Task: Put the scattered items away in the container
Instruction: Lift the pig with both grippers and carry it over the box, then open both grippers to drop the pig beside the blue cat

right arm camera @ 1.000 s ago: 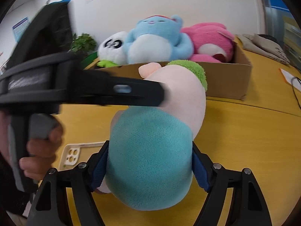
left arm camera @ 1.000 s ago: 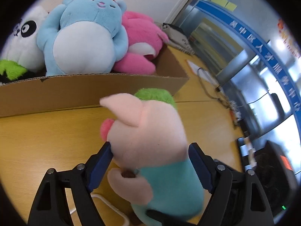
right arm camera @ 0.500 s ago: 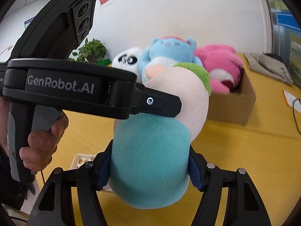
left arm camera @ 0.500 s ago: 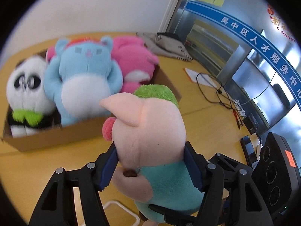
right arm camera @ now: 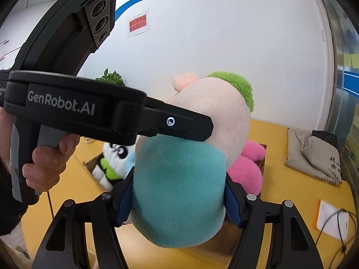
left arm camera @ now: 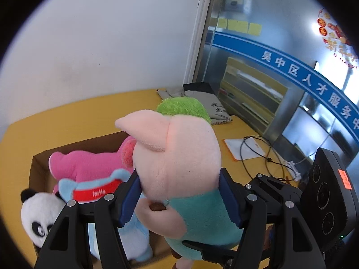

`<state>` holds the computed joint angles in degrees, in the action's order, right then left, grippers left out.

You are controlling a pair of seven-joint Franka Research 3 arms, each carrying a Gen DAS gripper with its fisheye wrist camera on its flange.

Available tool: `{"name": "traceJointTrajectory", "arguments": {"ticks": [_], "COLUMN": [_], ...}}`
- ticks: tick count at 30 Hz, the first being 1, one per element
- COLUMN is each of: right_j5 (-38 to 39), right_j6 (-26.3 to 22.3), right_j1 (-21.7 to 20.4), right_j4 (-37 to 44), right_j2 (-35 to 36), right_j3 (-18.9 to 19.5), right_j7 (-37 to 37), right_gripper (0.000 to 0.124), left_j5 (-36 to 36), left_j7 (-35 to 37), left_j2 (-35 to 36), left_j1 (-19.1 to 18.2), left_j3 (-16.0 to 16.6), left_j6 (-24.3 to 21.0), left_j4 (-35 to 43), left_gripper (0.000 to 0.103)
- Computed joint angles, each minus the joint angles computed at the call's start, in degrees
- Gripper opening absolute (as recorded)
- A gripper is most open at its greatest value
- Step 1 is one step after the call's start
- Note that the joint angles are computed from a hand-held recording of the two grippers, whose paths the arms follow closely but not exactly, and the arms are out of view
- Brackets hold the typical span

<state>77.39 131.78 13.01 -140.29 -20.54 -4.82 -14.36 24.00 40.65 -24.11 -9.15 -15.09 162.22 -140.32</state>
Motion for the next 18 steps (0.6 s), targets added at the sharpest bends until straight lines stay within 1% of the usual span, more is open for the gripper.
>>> {"name": "traceJointTrajectory", "arguments": {"ticks": [1, 2, 3, 5, 6, 7, 8, 9, 10, 12, 14, 15, 18], "right_j5": [0.5, 0.6, 0.5, -0.5, -1.7, -2.4, -2.2, -1.5, -1.2, -2.6, -4.4, -5.1, -6.3], "right_j6": [-0.6, -1.3, -1.6, 0.0, 1.3, 3.4, 5.4, 6.0, 5.4, 5.2, 6.8, 7.3, 7.7], "right_j1": [0.1, 0.0, -0.4, -1.1, -1.4, -1.6, -1.6, -1.7, -2.1, -2.6, -2.6, -2.7, -3.0], "right_j4": [1.7, 3.5, 5.1, 6.6, 6.6, 6.3, 5.8, 5.5, 5.4, 5.4, 5.2, 5.1, 4.1], "right_j2": [2.6, 5.5, 8.2, 12.4, 13.7, 14.8, 15.4, 15.6, 15.6, 15.7, 15.7, 15.6, 14.5], "right_j3": [-0.3, -0.4, -0.2, 1.1, 1.8, 2.6, 3.3, 3.5, 3.4, 3.6, 4.0, 4.1, 3.9], "right_j7": [-0.4, 0.1, 0.8, 1.9, 2.2, 1.8, 0.6, -0.2, -0.3, 0.7, 1.2, 1.7, 3.6], "right_gripper": [0.073, 0.073, 0.073, 0.073, 0.074, 0.074, 0.074, 0.076, 0.076, 0.079, 0.084, 0.088, 0.093], "left_j5": [0.1, -0.8, -3.3, -11.6, -14.6, -14.1, -11.0, -8.2, -7.0, -6.4, -4.6, -3.5, -2.2], "left_j7": [0.1, 0.8, 2.6, 8.5, 11.0, 11.1, 9.1, 6.8, 5.4, 4.2, 2.4, 1.3, -2.0], "left_j2": [2.2, 4.5, 7.0, 11.0, 12.1, 12.5, 12.4, 12.2, 12.2, 12.4, 11.9, 11.3, 8.3], "left_j1": [0.3, 0.0, -1.4, -5.4, -6.4, -5.8, -4.0, -2.6, -2.0, -2.0, -1.5, -1.2, -1.0], "left_j3": [0.2, 1.1, 2.7, 6.6, 7.4, 6.4, 4.3, 2.6, 1.8, 1.5, 0.8, 0.5, 0.0], "left_j6": [0.4, 1.0, 1.4, 1.8, 2.8, 3.7, 4.3, 4.4, 4.1, 3.5, 2.7, 2.5, 1.7], "left_j4": [0.7, 1.1, 1.5, 1.5, 1.2, 0.9, 0.6, 0.5, 0.6, 0.6, 0.5, 0.3, -1.5], "left_gripper": [0.065, 0.065, 0.065, 0.065, 0.065, 0.066, 0.067, 0.068, 0.069, 0.07, 0.073, 0.074, 0.077]}}
